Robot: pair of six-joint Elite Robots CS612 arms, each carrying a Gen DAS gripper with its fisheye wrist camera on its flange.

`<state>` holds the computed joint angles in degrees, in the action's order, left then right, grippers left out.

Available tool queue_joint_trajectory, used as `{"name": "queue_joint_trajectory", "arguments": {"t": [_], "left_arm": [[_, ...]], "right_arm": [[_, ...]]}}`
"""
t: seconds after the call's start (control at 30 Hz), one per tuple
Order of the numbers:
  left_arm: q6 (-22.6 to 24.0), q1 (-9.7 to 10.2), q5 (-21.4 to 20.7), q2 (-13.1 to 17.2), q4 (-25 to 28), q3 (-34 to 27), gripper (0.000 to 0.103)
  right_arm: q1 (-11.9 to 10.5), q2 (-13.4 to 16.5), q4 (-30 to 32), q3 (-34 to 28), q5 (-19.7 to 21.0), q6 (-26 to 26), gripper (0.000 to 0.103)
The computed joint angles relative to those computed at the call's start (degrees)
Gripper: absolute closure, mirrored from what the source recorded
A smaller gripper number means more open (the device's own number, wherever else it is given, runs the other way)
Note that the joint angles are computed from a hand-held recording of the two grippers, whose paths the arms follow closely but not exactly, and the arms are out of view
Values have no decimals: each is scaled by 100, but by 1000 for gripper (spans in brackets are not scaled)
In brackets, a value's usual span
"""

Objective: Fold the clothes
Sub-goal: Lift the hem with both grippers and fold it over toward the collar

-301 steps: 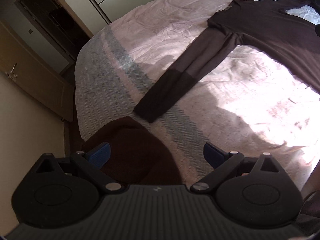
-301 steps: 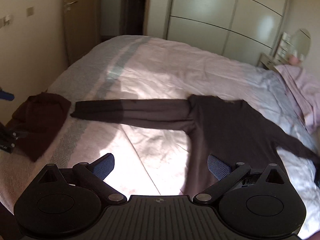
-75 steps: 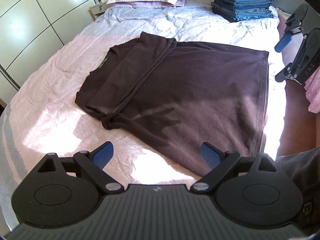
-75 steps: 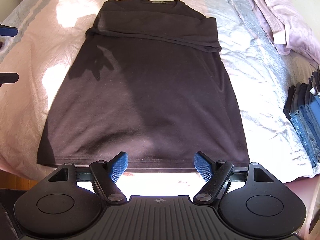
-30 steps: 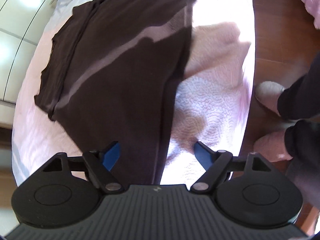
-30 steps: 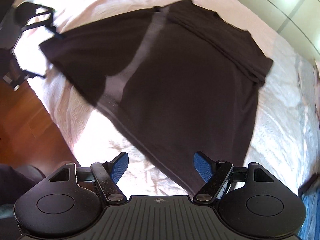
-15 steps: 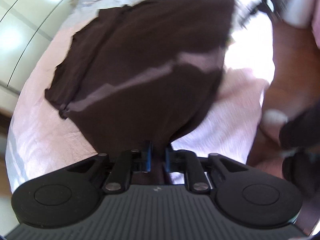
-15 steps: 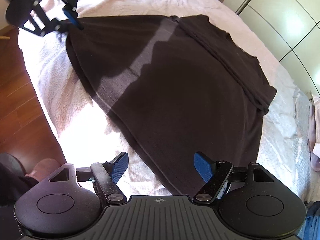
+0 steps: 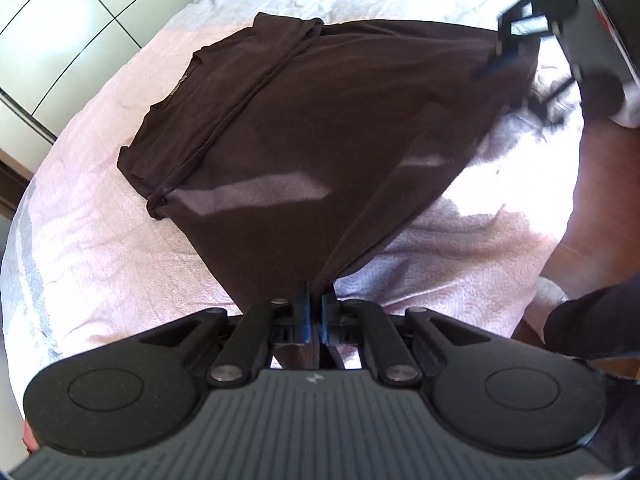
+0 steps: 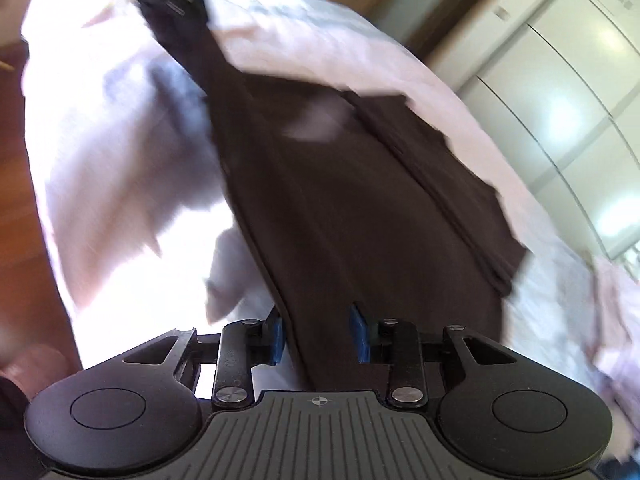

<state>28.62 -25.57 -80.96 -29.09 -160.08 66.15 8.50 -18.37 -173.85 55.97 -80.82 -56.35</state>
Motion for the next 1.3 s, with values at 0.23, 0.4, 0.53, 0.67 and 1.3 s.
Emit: {"name": "queue_joint_trajectory", "arguments": {"t": [0.23,0.4,0.53,0.67,1.3], "left_arm": [[411,-53,281,59,28,50,98],[661,-60,323,103,103,-15,98],[572,-19,233,30,331,-46,100],[1193,-28,-46,-221,362,321,101],[751,-172,-938,-1738,1053,2346,102]], "right_arm": [[-285,127,322,-242,-855,-767,76],[-352,96,657,-392,-393,-1139,100],[-369,33,1592,-682,-208,-1097,101],[-395,-225,2813,-732,-72,-1388,101],[-373,-1679,4821,723,-382,-1636,101]]}}
